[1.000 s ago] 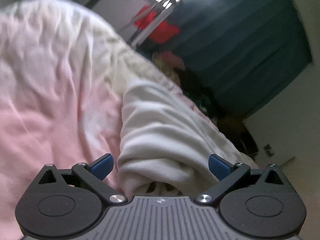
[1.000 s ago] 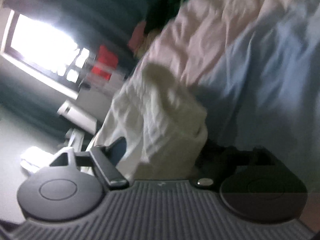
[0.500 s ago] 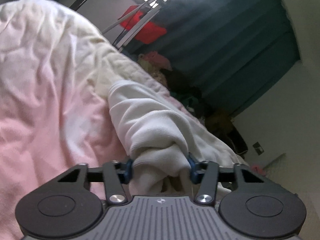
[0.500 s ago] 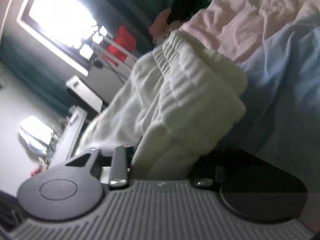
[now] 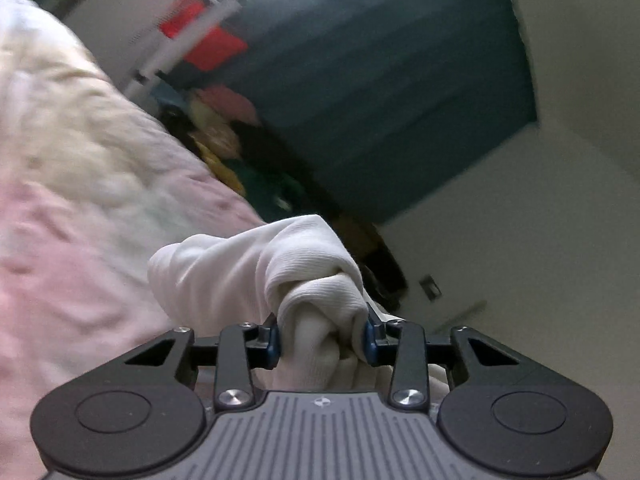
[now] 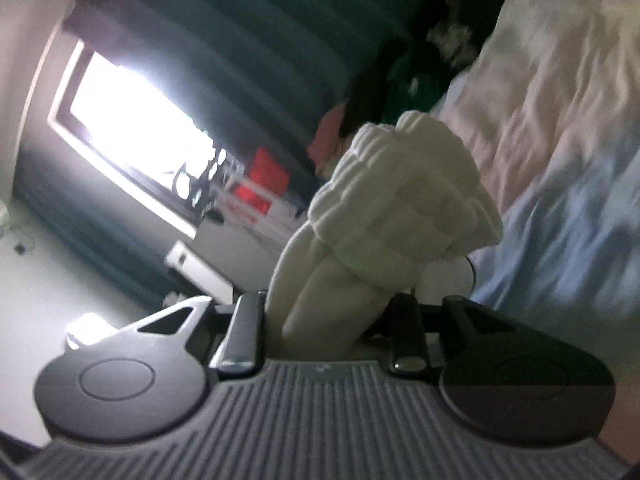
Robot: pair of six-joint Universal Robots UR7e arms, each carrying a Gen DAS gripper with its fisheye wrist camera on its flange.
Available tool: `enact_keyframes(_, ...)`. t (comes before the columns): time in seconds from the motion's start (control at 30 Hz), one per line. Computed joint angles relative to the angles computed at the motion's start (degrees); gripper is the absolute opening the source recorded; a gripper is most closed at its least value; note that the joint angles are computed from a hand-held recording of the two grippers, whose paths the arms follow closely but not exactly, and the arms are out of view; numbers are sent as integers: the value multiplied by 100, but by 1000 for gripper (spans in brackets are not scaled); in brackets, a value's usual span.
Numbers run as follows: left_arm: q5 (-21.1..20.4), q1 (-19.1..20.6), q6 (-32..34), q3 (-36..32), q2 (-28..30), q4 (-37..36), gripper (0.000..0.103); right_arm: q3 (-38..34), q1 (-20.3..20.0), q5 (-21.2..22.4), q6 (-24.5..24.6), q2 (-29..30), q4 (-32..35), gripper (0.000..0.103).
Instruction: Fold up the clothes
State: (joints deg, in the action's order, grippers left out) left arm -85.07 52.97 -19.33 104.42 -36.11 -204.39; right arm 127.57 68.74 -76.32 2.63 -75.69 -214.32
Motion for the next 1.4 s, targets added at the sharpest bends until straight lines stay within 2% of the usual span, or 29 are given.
enact_keyframes(0.13, -79, -328, -60, -1417, 915, 733, 39, -338, -435, 102, 179, -567, 324, 30)
enact_keyframes(0.23, 204, -557, 102, -2924, 1762, 1711, 39, -813, -653, -63, 152, -721, 584, 30)
enact_keyframes(0.37, 345, -649, 293, -4773, 2876, 2718, 39, -1418, -914, -320, 109, -558, 698, 30)
enact_keyframes(0.47, 449, -621, 269, -5312, 3319, 3138, 39, -1676, -1138, -352, -46, -248, 677, 30)
enact_keyframes(0.53, 463, -569, 418, -5197, 3351, 3263, 39, -1711, -1300, -361, -141, -81, 623, 30)
enact_keyframes(0.63, 457, -526, 1093, -4596, 3176, 3056, 40, -1357, -1654, -173, 351, -13, 428, 30)
enact_keyframes(0.7, 522, -521, 1296, -4060, 2966, 2857, 41, -950, -1887, 86, 624, -37, 160, 30)
enact_keyframes(0.8, 603, -366, 1704, -3878, 2985, 2802, 46, -510, -1991, -40, 510, -39, -67, 30)
enact_keyframes(0.87, 789, -382, 1896, -3639, 2931, 2709, 50, -292, -2045, -179, 624, 26, -209, 33)
enact_keyframes(0.93, 1033, -440, 2016, -3443, 2863, 2668, 61, -158, -2116, -262, 822, 103, -305, 36)
enact_keyframes(1.03, 1439, -626, 2095, -3171, 2649, 2821, 67, 54, -2130, -283, 1089, -111, -138, 36)
enact_keyframes(1.1, 1628, -794, 2126, -2893, 2425, 2846, 72, 145, -1963, -600, 879, -402, 277, 37)
enact_keyframes(1.17, 1619, -962, 2166, -2541, 2158, 2737, 74, 250, -1634, -1318, 619, -710, 645, 38)
enact_keyframes(1.23, 1649, -1152, 2183, -2229, 1921, 2573, 79, 362, -1344, -1840, 309, -995, 921, 38)
enact_keyframes(1.3, 1732, -1358, 2247, -1896, 1674, 2381, 81, 569, -1182, -2004, -9, -1267, 979, 38)
enact_keyframes(1.4, 1843, -1668, 2319, -1370, 1283, 2098, 90, 909, -922, -2152, -570, -1732, 858, 38)
